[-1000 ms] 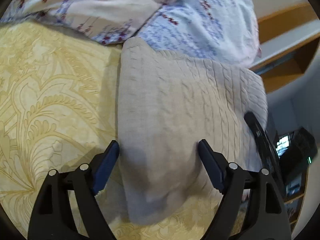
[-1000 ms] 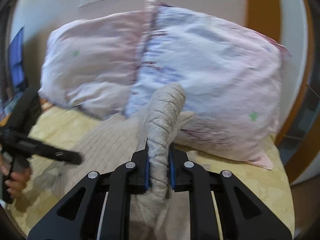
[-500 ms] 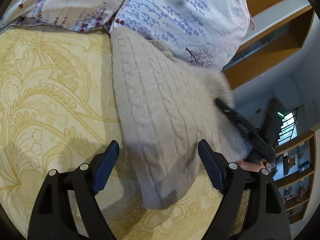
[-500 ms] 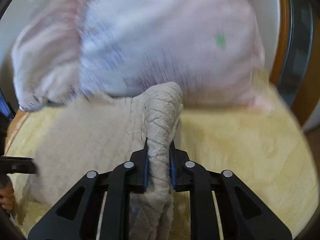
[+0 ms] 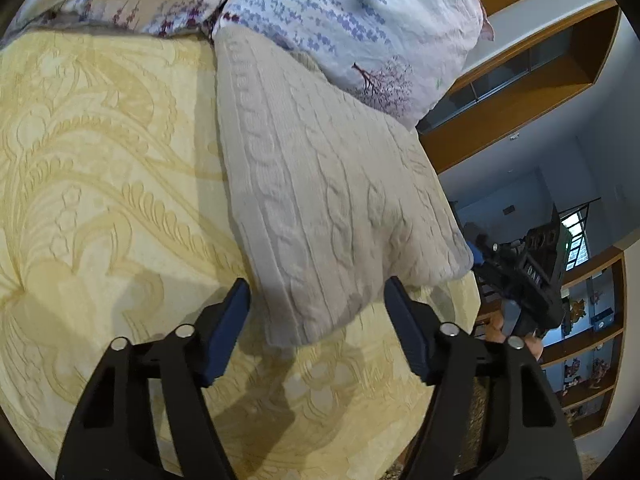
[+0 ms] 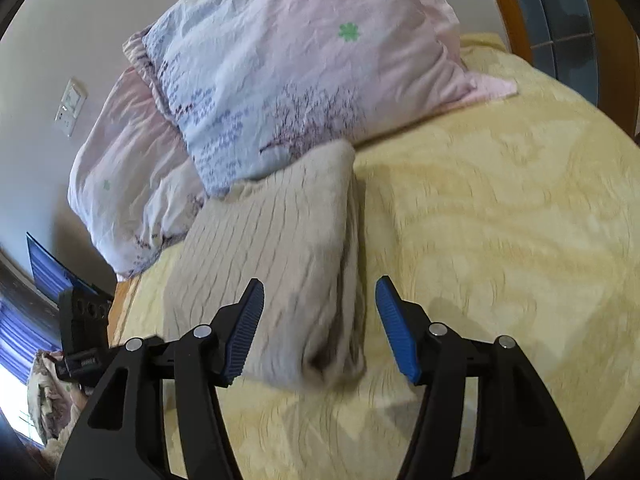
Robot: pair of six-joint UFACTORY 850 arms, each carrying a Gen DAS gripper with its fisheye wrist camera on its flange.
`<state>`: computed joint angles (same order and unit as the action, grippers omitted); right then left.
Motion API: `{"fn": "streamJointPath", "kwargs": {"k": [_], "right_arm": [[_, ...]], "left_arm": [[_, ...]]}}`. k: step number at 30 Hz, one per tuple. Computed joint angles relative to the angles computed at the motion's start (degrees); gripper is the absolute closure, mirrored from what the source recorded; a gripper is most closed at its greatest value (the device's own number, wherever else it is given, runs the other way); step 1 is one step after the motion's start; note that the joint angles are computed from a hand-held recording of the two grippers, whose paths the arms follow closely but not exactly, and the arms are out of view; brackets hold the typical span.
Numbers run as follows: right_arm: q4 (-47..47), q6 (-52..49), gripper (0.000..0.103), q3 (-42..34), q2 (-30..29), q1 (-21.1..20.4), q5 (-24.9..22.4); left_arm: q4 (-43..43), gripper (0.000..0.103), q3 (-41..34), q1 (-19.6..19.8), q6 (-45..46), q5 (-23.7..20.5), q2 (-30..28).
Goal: Fold small clothes
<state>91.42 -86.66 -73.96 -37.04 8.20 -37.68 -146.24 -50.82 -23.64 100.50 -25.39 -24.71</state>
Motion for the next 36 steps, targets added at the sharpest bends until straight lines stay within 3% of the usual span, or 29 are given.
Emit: {"fn": "streamJointPath", "kwargs": {"k": [1, 3, 4, 5, 8, 15, 18, 24, 27, 28, 29, 30, 31, 32, 36], "right_arm": [[0.36, -0.88, 0.044, 0.88, 0.35, 0.03, -0.56], [0.55, -2.4, 0.063, 1.94, 0.87, 0.28, -0.47], [-0.24, -2.68, 0.083, 2.0, 0.86, 0.68, -0.04], [-0.12, -3.21, 0.09, 2.37, 1.06, 0.79, 0.29], [4.63, -8.42, 0.092, 3.66, 2.15, 0.98, 0.49], [12.87, -16.46, 0.094, 7.36, 5.31, 0.31, 0.53], [11.68, -15.81, 0.094, 7.65, 4.77, 1.1, 5.92], [9.88, -13.3, 0.094, 6.7, 2.43, 2.39, 11.58], [4.06, -7.71, 0.093, 5.46, 2.46, 1.67, 8.98], [2.79, -5.98, 0.087, 5.06, 2.61, 1.15, 7.23], [2.13, -4.67, 0.075, 4.67, 2.84, 0.69, 5.81], [2.14, -4.1, 0.067, 4.15, 2.89, 0.3, 4.53], [3.43, -4.14, 0.049, 3.26, 2.87, -0.07, 3.42], [3.98, -3.67, 0.043, 2.28, 2.57, -0.2, 2.84], [-1.89, 8.53, 0.04, -8.33, -3.67, 0.0, -0.27]], "left_arm": [[0.19, 0.044, 0.17, -0.06, -0.42, -0.24, -0.06], [-0.34, 0.059, 0.22, -0.19, -0.47, -0.12, -0.38], [-1.19, 0.063, 0.26, -0.34, -0.02, 0.33, -0.51], [-1.22, 0.07, 0.17, -0.28, -0.1, 0.18, -0.74], [-2.32, 0.083, 0.8, -0.14, 0.94, -0.81, -0.54], [-7.38, 0.087, 1.84, -1.45, 8.86, 0.08, 1.0], [-5.8, 0.088, 2.42, -1.13, 7.8, -0.5, 0.81], [-4.59, 0.088, 1.18, -1.08, 6.91, 0.96, -0.51], [-2.33, 0.083, 1.33, -1.01, 5.62, 1.49, 0.37], [-1.53, 0.082, 1.62, -0.77, 4.82, 1.27, 1.03], [-1.63, 0.075, 1.79, -0.55, 4.79, 1.05, 1.49], [-2.12, 0.062, 2.16, -0.16, 5.07, 0.7, 2.19], [-2.78, 0.054, 2.28, 0.51, 5.27, 0.5, 2.77], [-4.26, 0.045, 1.92, 0.98, 6.14, 1.25, 3.01], [-4.62, 0.033, -1.73, 3.09, 6.15, 4.42, 1.73]]}}
